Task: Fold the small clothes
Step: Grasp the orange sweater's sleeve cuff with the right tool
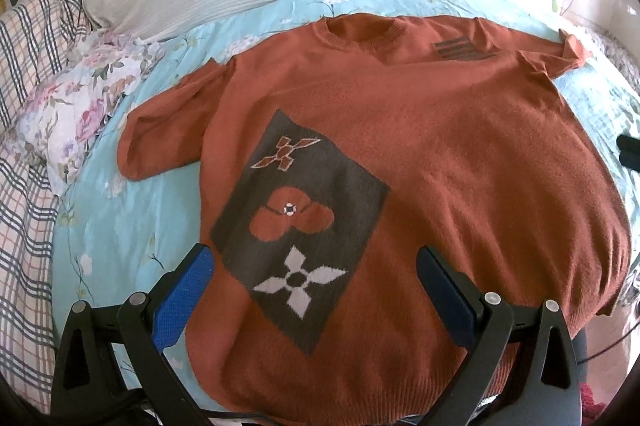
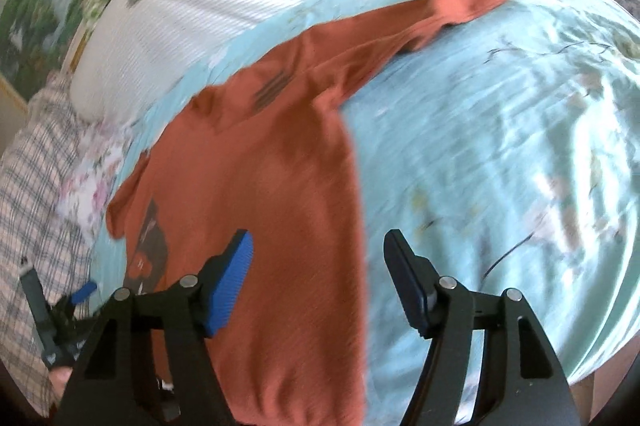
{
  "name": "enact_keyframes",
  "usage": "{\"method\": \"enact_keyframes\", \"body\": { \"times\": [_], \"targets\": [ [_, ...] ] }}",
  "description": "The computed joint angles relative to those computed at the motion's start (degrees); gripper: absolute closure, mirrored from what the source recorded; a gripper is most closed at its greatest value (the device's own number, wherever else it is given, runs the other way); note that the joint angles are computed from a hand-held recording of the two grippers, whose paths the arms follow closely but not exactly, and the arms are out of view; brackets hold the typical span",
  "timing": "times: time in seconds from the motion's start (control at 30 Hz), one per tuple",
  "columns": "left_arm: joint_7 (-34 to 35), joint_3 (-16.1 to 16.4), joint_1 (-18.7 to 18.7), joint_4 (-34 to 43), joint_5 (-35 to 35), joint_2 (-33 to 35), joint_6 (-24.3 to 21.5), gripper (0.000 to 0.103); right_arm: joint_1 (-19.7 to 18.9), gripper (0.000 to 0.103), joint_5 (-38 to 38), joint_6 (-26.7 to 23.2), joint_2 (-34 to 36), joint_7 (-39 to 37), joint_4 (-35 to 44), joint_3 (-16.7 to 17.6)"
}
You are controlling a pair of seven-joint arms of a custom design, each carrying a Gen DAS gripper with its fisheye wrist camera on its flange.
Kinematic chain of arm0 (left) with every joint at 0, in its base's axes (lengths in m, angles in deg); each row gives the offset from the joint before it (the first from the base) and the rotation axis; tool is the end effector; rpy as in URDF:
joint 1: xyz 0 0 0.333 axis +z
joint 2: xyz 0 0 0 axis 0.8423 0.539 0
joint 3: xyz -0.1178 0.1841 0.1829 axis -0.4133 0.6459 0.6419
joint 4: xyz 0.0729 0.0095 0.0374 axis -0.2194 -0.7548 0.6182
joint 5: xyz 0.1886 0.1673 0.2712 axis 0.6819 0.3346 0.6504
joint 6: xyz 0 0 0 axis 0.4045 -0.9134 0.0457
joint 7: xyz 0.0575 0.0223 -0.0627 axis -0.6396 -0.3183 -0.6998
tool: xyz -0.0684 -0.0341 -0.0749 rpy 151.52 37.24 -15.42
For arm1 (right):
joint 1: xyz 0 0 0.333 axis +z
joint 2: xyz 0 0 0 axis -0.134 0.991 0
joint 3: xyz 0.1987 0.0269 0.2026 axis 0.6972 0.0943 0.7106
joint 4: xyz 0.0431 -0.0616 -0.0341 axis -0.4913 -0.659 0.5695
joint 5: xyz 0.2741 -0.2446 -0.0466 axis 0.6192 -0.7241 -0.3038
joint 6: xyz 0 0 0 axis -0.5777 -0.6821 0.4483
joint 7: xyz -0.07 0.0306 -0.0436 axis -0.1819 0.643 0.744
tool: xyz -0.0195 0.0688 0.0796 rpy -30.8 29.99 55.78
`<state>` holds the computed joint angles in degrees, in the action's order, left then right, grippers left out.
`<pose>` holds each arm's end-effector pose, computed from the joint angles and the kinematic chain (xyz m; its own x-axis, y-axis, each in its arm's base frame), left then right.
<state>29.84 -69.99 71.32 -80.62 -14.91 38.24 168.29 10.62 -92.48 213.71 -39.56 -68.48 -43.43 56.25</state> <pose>0.4451 -0.0599 0.3596 -0.0473 -0.9853 -0.1642 -0.8165 0.1328 -0.5619 0.4655 0.2620 0.3757 -0.0774 -0.9120 -0.4028 -0.6807 0.3435 -0.6470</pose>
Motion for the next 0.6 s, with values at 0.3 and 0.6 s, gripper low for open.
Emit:
{"method": "enact_keyframes", "body": {
  "times": [0.3, 0.6],
  "targets": [
    [2.1, 3.3, -3.5, 4.3, -2.7, 4.4, -0.9, 0.002, -8.6, 0.051, -7.8, 5.3, 2.5, 11.0, 4.3, -4.3],
    [-4.6, 6.3, -7.2, 14.1, 8.5, 12.3, -3.3, 0.002, -17.0, 0.054, 0.4, 7.8, 6.6, 4.0, 9.6, -8.2]
  ]
}}
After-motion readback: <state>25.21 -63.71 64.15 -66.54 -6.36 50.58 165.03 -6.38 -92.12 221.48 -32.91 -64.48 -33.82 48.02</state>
